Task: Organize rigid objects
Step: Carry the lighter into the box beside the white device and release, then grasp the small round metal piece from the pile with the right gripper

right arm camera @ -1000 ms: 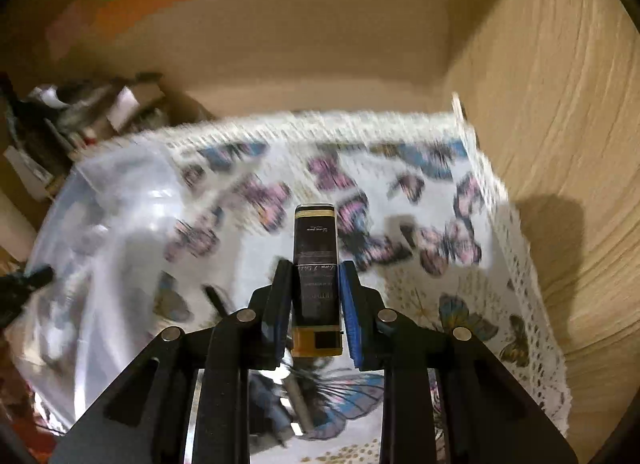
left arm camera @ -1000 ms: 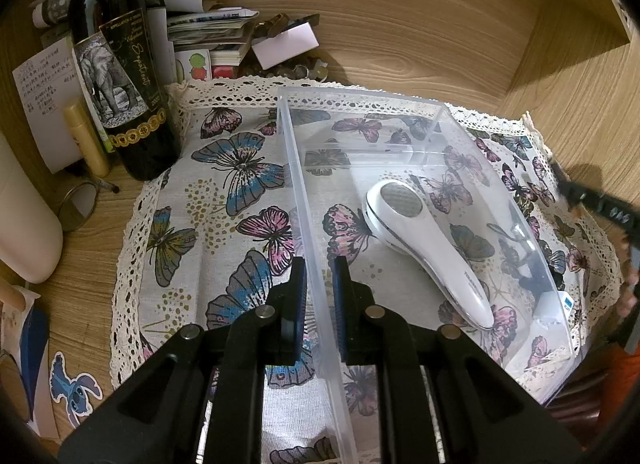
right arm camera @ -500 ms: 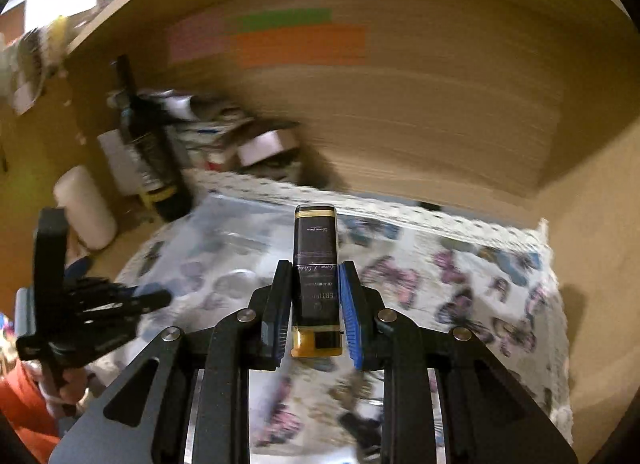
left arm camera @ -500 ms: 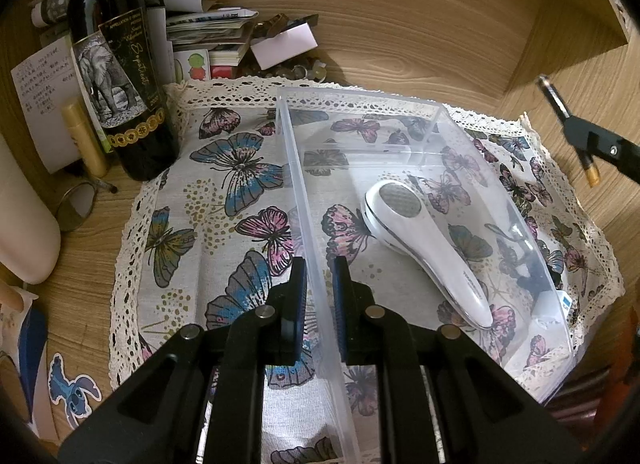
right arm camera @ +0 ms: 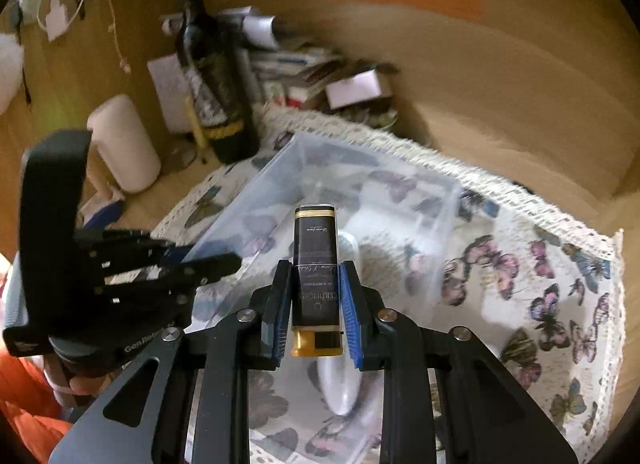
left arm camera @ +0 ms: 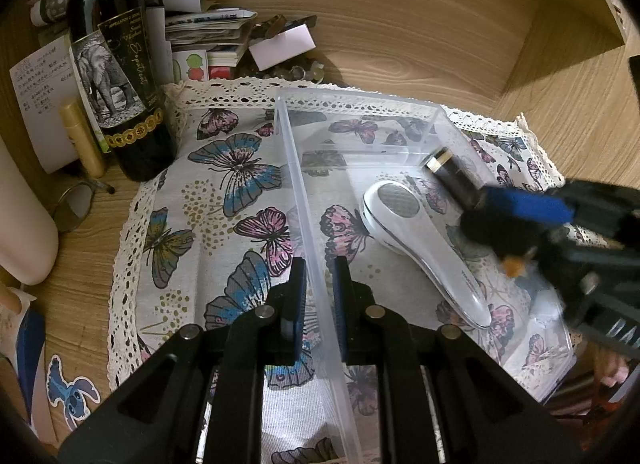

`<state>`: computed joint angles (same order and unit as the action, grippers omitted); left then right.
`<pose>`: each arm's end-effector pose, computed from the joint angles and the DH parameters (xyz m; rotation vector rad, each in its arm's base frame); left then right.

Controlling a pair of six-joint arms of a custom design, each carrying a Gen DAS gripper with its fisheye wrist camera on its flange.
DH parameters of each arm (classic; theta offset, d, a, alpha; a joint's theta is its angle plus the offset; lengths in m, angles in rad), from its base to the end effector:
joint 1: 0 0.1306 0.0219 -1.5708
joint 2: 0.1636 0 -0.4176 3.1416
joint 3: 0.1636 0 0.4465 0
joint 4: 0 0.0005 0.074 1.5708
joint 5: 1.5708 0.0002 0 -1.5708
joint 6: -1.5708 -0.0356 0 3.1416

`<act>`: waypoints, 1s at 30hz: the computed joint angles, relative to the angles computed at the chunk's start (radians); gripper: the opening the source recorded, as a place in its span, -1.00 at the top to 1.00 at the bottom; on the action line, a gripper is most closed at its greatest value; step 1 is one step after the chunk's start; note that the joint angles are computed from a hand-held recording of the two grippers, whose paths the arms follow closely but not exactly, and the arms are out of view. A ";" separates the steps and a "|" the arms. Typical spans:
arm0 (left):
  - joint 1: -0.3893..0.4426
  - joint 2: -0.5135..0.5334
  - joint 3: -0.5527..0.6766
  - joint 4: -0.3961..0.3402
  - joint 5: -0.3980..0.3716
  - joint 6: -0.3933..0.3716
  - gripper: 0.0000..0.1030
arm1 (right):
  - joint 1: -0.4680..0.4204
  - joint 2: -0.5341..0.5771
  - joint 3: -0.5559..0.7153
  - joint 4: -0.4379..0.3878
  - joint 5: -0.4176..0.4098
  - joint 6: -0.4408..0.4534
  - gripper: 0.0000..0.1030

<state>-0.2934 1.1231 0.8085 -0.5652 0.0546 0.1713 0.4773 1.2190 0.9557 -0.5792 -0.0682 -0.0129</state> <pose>0.3813 -0.1178 0.3088 0.1748 2.4617 -0.2701 0.3967 0.2073 0.3427 -0.5908 2.3610 0.3056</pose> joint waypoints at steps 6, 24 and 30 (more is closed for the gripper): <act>-0.001 0.000 0.000 0.000 -0.001 0.001 0.74 | 0.011 0.060 0.030 -0.060 -0.020 0.003 0.58; 0.000 0.000 0.000 -0.001 -0.002 0.000 0.74 | -0.050 -0.035 0.004 -0.033 0.033 -0.038 0.48; -0.003 0.003 0.003 -0.002 -0.009 -0.001 0.74 | -0.114 -0.098 -0.025 -0.026 0.113 -0.045 0.30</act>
